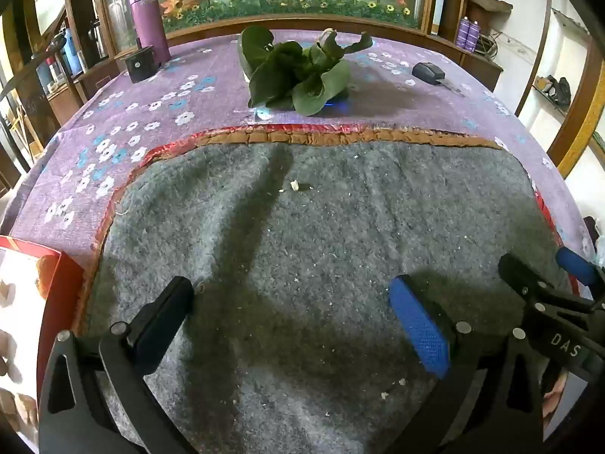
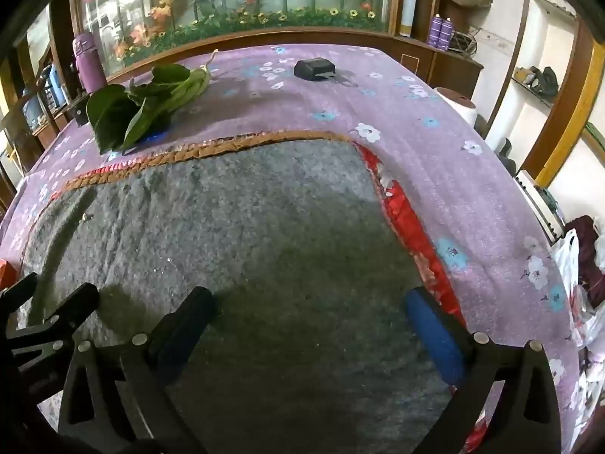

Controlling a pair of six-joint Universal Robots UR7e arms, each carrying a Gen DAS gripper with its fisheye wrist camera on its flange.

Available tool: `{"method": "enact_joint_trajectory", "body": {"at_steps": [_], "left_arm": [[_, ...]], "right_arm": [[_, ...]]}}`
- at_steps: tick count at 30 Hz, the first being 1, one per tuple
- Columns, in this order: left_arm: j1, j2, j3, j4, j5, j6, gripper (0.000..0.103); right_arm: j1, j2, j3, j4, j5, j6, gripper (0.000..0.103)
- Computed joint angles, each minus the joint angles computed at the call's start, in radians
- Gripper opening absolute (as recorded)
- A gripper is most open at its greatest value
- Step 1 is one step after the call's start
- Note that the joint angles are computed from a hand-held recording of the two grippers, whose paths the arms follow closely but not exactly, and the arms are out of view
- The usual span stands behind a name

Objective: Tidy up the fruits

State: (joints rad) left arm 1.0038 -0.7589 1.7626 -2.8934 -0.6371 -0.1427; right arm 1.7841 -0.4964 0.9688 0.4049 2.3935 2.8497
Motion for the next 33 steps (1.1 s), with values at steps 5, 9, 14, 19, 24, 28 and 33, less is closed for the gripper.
{"method": "enact_joint_trajectory", "body": {"at_steps": [5,9,14,19,24,28,33], "left_arm": [[0.001,0.001,-0.002,0.001,-0.002,0.000,0.103],[0.002,0.002,-0.004,0.000,-0.003,0.003,0.103],[0.000,0.000,0.000,-0.003,-0.001,0.001,0.103],[0.000,0.000,0.000,-0.003,-0.002,0.001,0.103],[0.000,0.000,0.000,-0.003,-0.002,0.001,0.103],[0.000,0.000,0.000,-0.003,-0.002,0.001,0.103],[0.000,0.000,0.000,-0.003,-0.002,0.001,0.103]], "right_arm": [[-0.002,-0.004,0.004,0.003,-0.011,0.003,0.103],[-0.002,-0.003,0.003,0.002,-0.011,0.003,0.103],[-0.002,-0.003,0.002,0.003,-0.011,0.002,0.103],[-0.002,-0.004,0.003,0.003,-0.010,0.002,0.103],[-0.002,-0.003,0.003,0.003,-0.010,0.002,0.103],[-0.002,-0.003,0.002,0.004,-0.010,0.003,0.103],[-0.002,-0.003,0.002,0.004,-0.010,0.002,0.103]]}}
